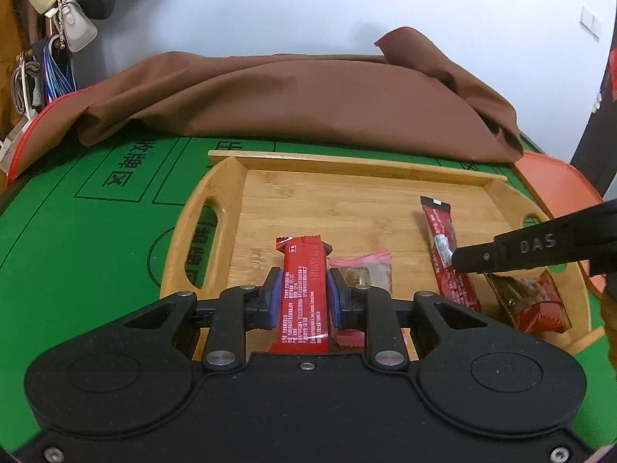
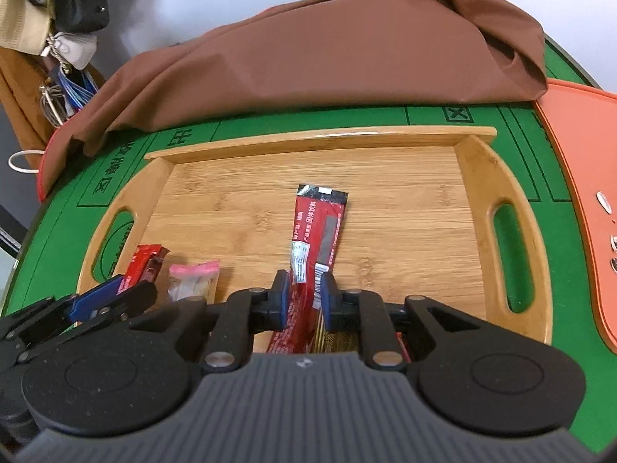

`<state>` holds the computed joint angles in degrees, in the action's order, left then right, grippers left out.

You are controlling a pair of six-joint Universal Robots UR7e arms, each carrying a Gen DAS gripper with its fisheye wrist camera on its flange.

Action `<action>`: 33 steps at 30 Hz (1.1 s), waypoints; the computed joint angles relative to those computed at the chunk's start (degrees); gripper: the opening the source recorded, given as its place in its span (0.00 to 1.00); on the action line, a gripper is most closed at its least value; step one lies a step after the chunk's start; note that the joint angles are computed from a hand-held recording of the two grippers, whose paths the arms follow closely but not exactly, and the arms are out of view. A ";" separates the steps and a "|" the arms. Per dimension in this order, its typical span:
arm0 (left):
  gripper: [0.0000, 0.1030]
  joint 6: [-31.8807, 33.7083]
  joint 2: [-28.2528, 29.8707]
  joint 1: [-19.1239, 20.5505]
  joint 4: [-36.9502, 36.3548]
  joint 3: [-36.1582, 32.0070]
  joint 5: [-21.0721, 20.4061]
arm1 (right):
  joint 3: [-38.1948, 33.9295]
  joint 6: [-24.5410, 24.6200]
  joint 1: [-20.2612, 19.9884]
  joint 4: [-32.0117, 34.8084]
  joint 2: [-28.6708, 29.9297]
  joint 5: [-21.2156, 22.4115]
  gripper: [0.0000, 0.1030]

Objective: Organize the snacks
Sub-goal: 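Place the red bar and red stick packet on the tray, opening both tools, then move the left tool to the peanut packet while the right tool approaches the jelly cup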

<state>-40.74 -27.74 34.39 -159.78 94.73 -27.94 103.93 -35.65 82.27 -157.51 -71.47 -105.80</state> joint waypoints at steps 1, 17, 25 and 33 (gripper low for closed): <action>0.22 0.39 0.10 -0.11 -0.21 0.04 0.21 | 0.54 -0.57 -0.15 -0.40 -0.54 0.59 0.46; 0.75 5.11 -1.81 -4.92 -7.95 6.28 1.44 | 11.47 -12.92 -2.72 -4.01 -13.39 8.54 0.71; 0.85 5.40 -3.27 -8.81 -11.22 11.61 2.60 | 15.75 -17.11 -5.60 -4.06 -18.49 10.95 0.78; 0.92 1.33 -4.70 -11.52 -10.91 16.31 2.61 | 19.94 -21.00 -9.09 -4.74 -23.25 14.07 0.82</action>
<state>-39.41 -32.44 22.86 -170.69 111.03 -25.33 123.87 -56.65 73.18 -162.25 -94.71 -91.73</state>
